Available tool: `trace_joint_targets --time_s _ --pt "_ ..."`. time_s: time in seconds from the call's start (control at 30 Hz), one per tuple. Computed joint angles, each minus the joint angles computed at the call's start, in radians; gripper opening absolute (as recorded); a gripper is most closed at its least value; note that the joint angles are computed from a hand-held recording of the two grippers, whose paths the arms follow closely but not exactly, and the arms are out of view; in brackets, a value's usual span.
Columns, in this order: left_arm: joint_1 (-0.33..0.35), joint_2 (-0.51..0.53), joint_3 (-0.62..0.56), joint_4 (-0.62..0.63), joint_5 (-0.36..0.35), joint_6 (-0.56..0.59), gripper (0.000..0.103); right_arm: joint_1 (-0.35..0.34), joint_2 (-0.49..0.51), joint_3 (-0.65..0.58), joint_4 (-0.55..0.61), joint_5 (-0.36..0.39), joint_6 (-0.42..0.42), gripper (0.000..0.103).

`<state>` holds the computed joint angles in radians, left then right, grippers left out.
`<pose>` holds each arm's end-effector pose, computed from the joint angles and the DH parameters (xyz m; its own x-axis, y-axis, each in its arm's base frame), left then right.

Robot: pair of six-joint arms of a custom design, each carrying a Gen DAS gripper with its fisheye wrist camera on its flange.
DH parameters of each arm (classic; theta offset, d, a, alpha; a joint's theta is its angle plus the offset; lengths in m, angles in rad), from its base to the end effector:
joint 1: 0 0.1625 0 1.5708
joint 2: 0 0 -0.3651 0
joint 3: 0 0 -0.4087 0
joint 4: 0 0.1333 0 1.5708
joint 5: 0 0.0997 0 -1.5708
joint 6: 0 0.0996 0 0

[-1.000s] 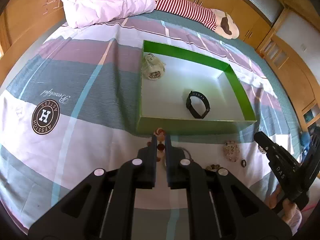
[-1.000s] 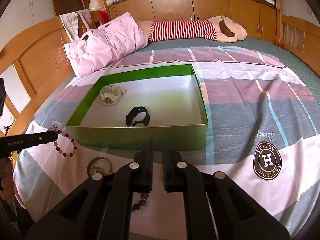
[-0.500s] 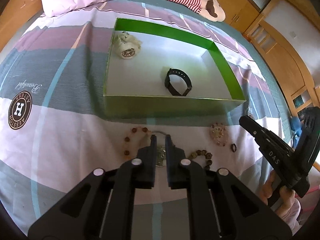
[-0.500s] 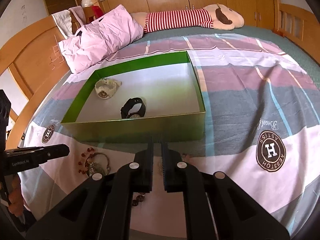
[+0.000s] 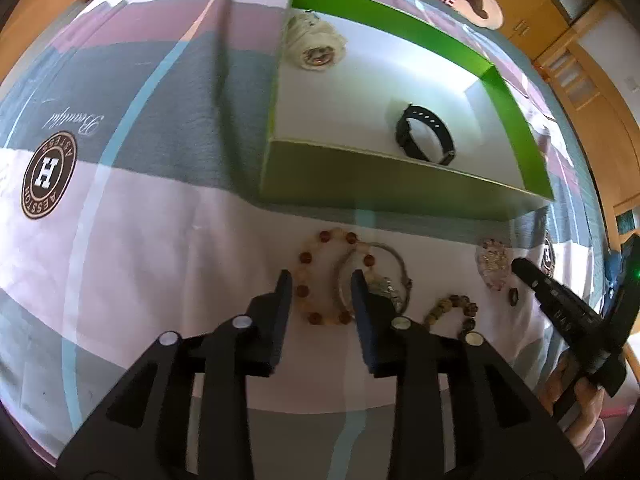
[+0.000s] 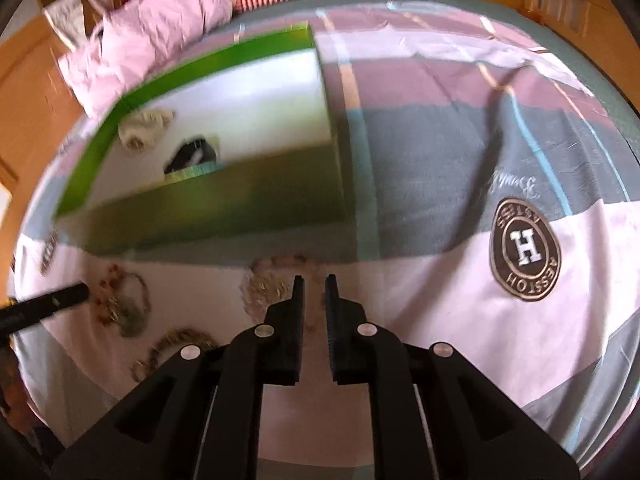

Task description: Organize jewelry

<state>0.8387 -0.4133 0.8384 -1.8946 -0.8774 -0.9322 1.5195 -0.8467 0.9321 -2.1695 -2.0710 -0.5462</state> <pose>-0.3870 -0.7253 0.0543 -0.8492 -0.2591 -0.4602 -0.0282 0.8924 -0.4503 0.0455 -0.7822 0.3740 -0.7617 -0.2125 0.6121 -0.4108 0.8890 -0.2026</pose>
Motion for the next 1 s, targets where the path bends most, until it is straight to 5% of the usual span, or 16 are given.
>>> trace_joint_targets --time_s 0.13,0.47,0.67,0.8,1.0 --pt "0.004 -0.008 0.01 -0.004 0.002 -0.009 0.037 0.002 0.015 0.015 -0.053 -0.036 -0.048 0.021" --pt "0.015 0.006 -0.012 0.046 0.014 -0.055 0.039 0.003 0.014 0.016 -0.049 -0.045 -0.051 0.021" --pt "0.017 0.059 -0.093 0.153 0.049 -0.071 0.04 0.007 0.014 0.023 -0.061 -0.055 -0.067 0.021" --pt "0.006 0.137 -0.207 0.258 0.096 -0.027 0.053 0.007 0.011 0.03 -0.065 -0.052 -0.074 0.025" --pt "-0.004 0.225 -0.346 0.385 0.154 -0.02 0.056 0.017 0.003 0.077 -0.135 -0.076 -0.116 0.03"
